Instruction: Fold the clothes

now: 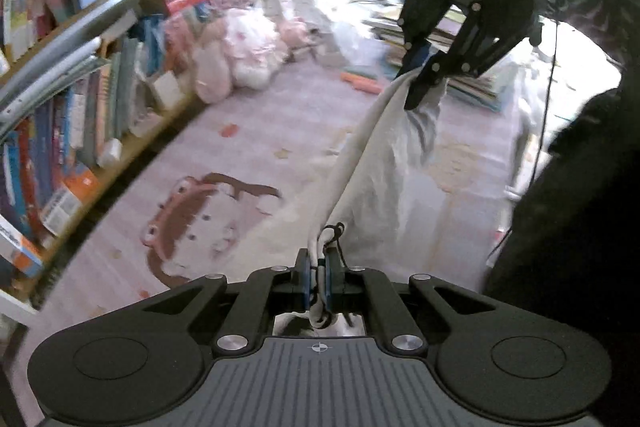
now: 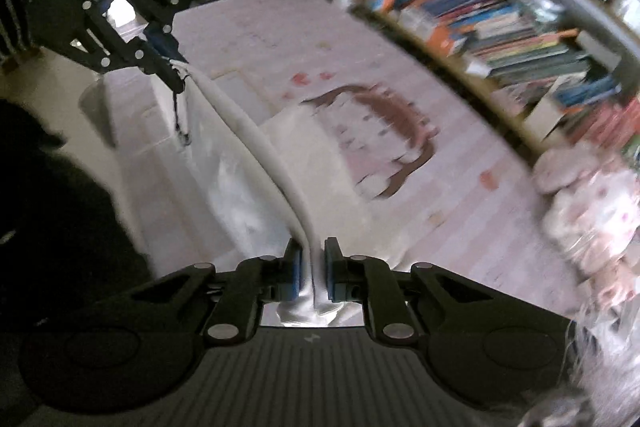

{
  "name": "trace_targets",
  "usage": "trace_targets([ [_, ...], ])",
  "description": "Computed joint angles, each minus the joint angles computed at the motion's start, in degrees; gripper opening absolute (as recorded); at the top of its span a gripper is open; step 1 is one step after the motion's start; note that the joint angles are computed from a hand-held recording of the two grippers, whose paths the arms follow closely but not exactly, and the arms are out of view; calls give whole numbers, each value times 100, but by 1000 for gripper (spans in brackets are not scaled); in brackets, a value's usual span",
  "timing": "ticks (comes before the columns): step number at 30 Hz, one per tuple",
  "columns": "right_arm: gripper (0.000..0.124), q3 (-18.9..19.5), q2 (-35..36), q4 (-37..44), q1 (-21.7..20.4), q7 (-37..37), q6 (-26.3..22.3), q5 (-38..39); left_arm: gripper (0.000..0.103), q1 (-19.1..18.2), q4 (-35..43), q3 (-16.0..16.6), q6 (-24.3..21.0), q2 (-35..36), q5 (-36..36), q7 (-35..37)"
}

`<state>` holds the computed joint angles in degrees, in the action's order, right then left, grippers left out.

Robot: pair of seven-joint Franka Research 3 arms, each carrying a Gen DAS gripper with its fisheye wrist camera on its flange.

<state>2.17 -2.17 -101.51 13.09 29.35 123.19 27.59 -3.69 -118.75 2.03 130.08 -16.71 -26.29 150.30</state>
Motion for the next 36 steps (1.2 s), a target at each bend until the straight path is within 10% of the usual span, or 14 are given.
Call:
trace_targets([
  [14, 12, 142, 2711, 2451, -6, 1200, -494, -708, 17, 701, 1373, -631, 223, 2231, 944, -1316],
  [19, 33, 102, 2906, 2311, -33, 1726, 160, -748, 71, 780, 1113, -656, 1046, 2386, 1949, -2489],
  [28, 29, -299, 1642, 149, 70, 4180, 2481, -839, 68, 953, -678, -375, 2378, 1087, -1382, -2258],
  [32, 29, 248, 982, -573, -522, 3667, 2285, 1532, 67, 493, -1236, -75, 2658, 720, -3366, -1604],
  [36, 27, 191, 795, -1014, -264, 4279, 2436, 1467, 52, 334, -1347, -64, 2895, 799, -4025, -1552],
])
